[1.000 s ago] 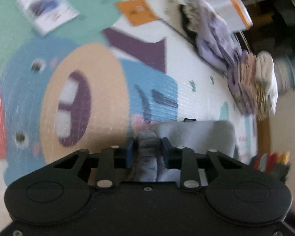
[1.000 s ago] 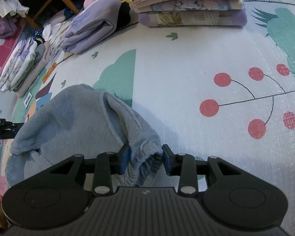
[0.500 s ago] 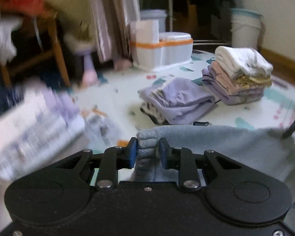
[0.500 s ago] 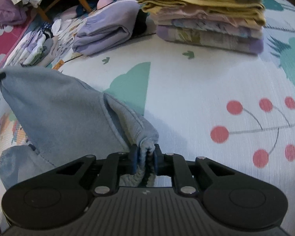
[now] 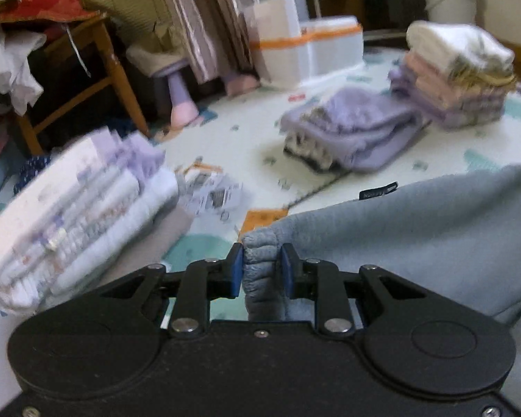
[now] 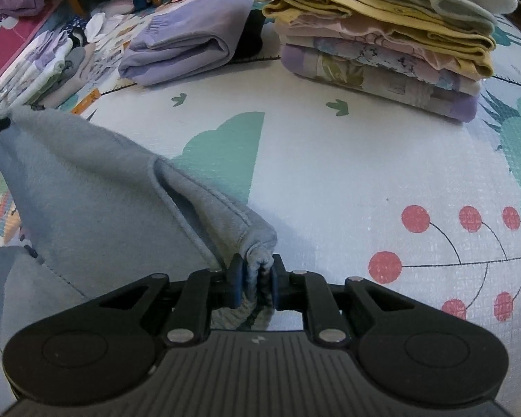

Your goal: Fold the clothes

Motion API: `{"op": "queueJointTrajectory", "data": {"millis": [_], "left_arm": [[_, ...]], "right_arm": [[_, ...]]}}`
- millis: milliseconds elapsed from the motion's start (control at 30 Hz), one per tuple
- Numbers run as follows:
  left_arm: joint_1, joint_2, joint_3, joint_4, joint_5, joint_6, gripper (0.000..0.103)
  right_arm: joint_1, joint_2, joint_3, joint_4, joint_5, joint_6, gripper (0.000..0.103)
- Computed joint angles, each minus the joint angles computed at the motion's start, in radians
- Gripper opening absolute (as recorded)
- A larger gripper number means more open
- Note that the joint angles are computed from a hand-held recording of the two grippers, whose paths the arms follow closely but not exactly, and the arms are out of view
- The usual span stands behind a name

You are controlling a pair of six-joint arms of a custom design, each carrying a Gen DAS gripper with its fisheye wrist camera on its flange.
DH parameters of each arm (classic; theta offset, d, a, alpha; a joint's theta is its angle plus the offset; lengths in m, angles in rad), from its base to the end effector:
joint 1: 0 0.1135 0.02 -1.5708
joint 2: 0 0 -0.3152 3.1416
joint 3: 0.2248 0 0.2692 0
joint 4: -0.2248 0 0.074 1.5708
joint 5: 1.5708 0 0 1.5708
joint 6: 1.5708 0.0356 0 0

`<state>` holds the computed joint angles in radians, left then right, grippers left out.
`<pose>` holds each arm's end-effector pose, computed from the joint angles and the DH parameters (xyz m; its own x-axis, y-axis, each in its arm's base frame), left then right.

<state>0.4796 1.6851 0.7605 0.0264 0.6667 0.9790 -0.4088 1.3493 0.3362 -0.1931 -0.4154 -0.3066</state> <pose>0.2989 0.1306 0.1735 -0.4044 0.5248 -0.7490 0.5643 0.7877 0.2472 0.1696 -0.0578 0.1305 -0.8872 0.0834 -0.4537 -0.0379 0.9670 0.2518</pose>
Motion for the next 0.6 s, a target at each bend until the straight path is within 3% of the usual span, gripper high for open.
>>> {"op": "queueJointTrajectory", "data": {"millis": [67, 133, 167, 300, 467, 600], "left_arm": [[-0.017, 0.041, -0.001, 0.019, -0.045, 0.022, 0.026], [-0.040, 0.072, 0.006, 0.008, -0.129, 0.042, 0.033], [-0.043, 0.074, -0.003, 0.022, -0.152, 0.042, 0.033], [-0.006, -0.003, -0.044, 0.039, -0.101, 0.003, 0.033], [-0.025, -0.067, -0.046, -0.112, -0.024, 0.013, 0.033], [-0.051, -0.047, -0.059, -0.184, -0.024, 0.016, 0.034]], "right_arm": [[0.010, 0.010, 0.006, -0.002, 0.010, 0.013, 0.022], [0.019, 0.004, 0.015, -0.011, 0.031, 0.027, 0.036], [0.015, -0.008, 0.016, -0.020, 0.031, 0.026, 0.038], [0.038, -0.154, -0.002, -0.056, 0.061, -0.013, 0.043], [0.201, -0.360, -0.052, -0.007, 0.158, -0.030, 0.043], [0.329, -0.311, -0.050, 0.023, 0.161, 0.000, 0.043]]}}
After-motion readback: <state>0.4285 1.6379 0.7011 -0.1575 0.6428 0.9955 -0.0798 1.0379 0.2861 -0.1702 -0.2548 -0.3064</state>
